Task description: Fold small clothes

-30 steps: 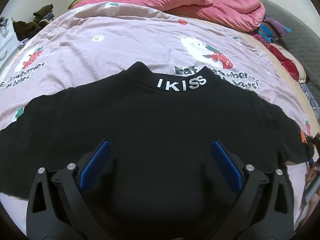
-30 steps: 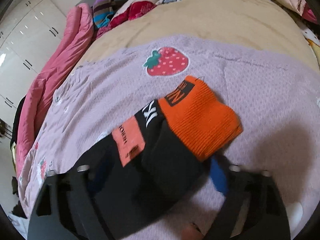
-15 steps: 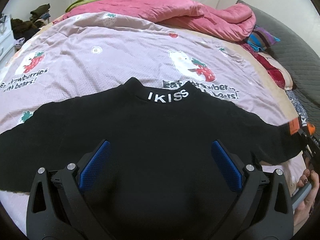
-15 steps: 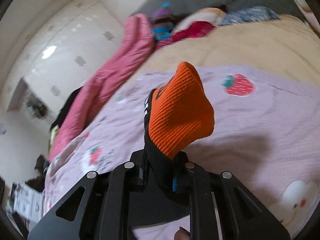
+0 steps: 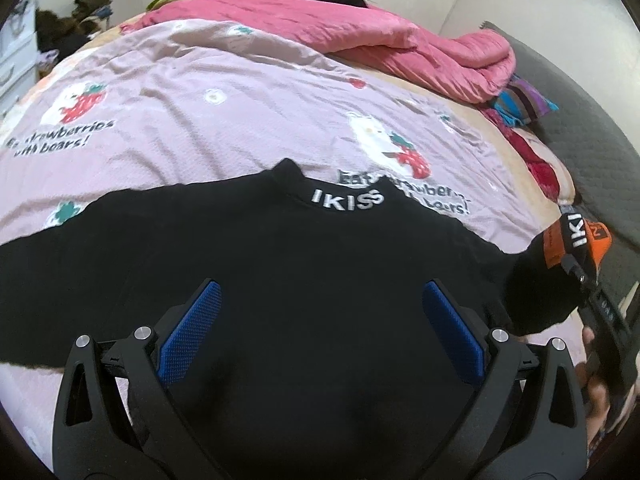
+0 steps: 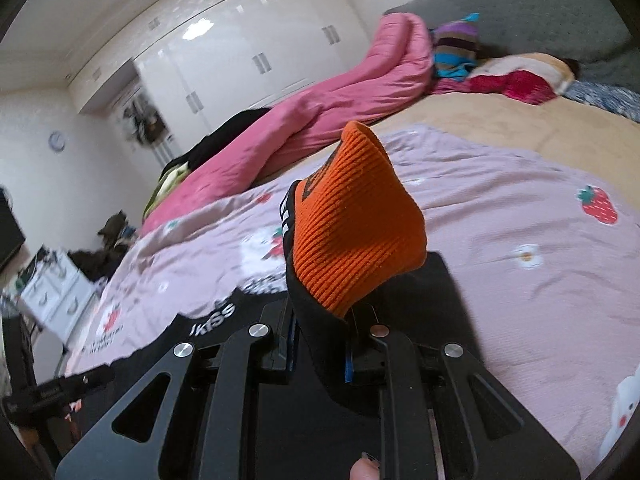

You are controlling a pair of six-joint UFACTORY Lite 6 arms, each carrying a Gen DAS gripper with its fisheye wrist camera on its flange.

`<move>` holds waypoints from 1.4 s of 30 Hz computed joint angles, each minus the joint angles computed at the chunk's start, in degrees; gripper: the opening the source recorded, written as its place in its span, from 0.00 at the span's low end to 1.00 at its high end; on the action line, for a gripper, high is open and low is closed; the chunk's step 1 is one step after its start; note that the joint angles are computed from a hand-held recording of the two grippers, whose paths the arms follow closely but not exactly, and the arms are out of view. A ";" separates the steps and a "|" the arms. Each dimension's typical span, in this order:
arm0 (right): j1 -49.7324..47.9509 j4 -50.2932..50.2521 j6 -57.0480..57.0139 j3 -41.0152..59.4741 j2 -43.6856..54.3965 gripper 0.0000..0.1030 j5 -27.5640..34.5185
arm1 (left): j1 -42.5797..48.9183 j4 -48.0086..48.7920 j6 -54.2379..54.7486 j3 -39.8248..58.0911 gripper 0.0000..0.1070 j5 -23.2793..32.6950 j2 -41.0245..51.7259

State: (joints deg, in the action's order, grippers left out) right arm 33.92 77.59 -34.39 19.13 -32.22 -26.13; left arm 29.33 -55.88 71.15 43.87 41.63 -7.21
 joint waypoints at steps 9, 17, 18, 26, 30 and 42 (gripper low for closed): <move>11.92 -2.31 3.18 10.78 17.61 0.15 -4.53 | 7.28 -0.85 0.03 5.74 0.89 4.42 6.54; 17.25 -3.46 2.75 20.72 31.62 0.15 -4.63 | 11.48 -0.67 -1.06 10.93 0.89 10.45 14.43; 17.52 -3.65 2.66 21.63 32.97 0.15 -4.46 | 11.72 -0.72 -1.01 11.26 0.89 11.02 15.01; 20.10 -8.74 6.56 30.01 45.40 0.21 -2.27 | 12.24 -1.12 -1.71 13.53 0.89 15.90 20.62; 18.87 -19.10 16.72 30.10 46.15 0.47 2.21 | 11.92 -1.15 -1.06 13.31 0.87 15.01 21.99; 15.44 -16.90 15.22 17.14 26.60 0.67 5.66 | 8.32 -1.81 3.00 8.25 0.57 9.49 23.35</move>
State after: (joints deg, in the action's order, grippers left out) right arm 49.36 60.69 -19.17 36.28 -5.61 -20.47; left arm 37.65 -57.69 74.15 52.12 51.12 16.15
